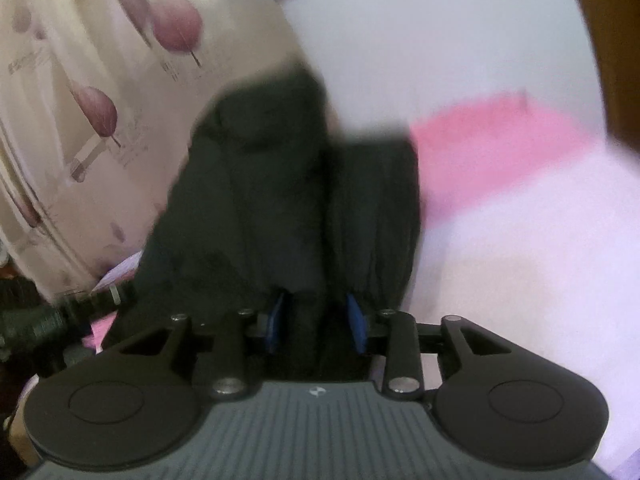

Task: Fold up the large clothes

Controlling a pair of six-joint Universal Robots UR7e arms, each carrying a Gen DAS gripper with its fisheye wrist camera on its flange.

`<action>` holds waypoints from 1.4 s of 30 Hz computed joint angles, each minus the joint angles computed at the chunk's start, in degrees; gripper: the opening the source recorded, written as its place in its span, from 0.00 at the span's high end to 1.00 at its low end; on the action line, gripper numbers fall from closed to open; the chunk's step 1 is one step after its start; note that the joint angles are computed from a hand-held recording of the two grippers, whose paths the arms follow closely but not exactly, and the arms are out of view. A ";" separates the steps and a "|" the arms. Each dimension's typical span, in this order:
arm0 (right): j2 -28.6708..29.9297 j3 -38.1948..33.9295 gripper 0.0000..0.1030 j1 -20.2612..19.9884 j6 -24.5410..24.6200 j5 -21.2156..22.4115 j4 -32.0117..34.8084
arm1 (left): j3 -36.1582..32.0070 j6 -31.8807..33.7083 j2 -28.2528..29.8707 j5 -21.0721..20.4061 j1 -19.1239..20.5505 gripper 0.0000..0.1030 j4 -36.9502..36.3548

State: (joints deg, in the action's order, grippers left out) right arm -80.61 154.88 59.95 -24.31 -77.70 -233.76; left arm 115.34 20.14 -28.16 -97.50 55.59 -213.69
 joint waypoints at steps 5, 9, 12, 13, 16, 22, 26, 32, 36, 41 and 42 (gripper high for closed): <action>-1.51 -9.80 0.66 16.69 -7.12 -10.14 4.91 | 0.27 0.93 0.62 -0.56 0.00 0.11 -0.69; 6.14 -22.61 0.67 26.97 -17.71 -18.48 12.45 | 0.57 1.31 0.97 -0.59 -0.23 0.09 -1.52; 14.77 -31.62 0.68 30.34 -28.43 -30.34 13.27 | 0.71 1.12 1.19 -0.65 -0.17 0.07 -2.31; 16.49 -33.69 0.69 30.34 -29.64 -33.89 13.94 | 0.67 0.78 1.23 -0.83 -0.08 0.07 -2.39; 18.90 -36.30 0.70 27.78 -30.04 -40.95 15.20 | 0.71 0.04 1.13 -2.88 0.69 0.07 -2.07; 17.40 -32.45 0.70 23.71 -23.97 -39.67 15.85 | 1.52 -1.15 1.00 -4.31 1.03 0.11 -1.40; 18.74 -33.37 0.70 22.58 -23.44 -38.95 15.59 | 0.54 -5.72 0.30 -5.54 2.59 0.28 1.11; 21.28 -32.24 0.70 19.90 -23.31 -33.79 8.88 | 0.25 -6.72 -0.35 -4.49 2.88 0.40 3.20; 15.38 -30.96 0.70 18.33 -17.17 -29.59 17.30 | -0.50 -6.31 -0.63 -2.78 2.27 0.40 5.21; -0.16 -18.62 0.59 15.92 -3.81 -22.15 13.81 | -0.47 -5.43 -0.31 -3.29 2.47 0.36 4.45; -4.12 -15.53 0.54 14.85 -0.53 -21.40 16.19 | -0.44 -5.21 -0.15 -3.28 2.34 0.33 4.09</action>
State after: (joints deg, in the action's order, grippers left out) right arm -84.73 139.35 74.80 -24.84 -99.10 -217.56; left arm 114.90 14.92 -28.31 -100.79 57.94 -209.60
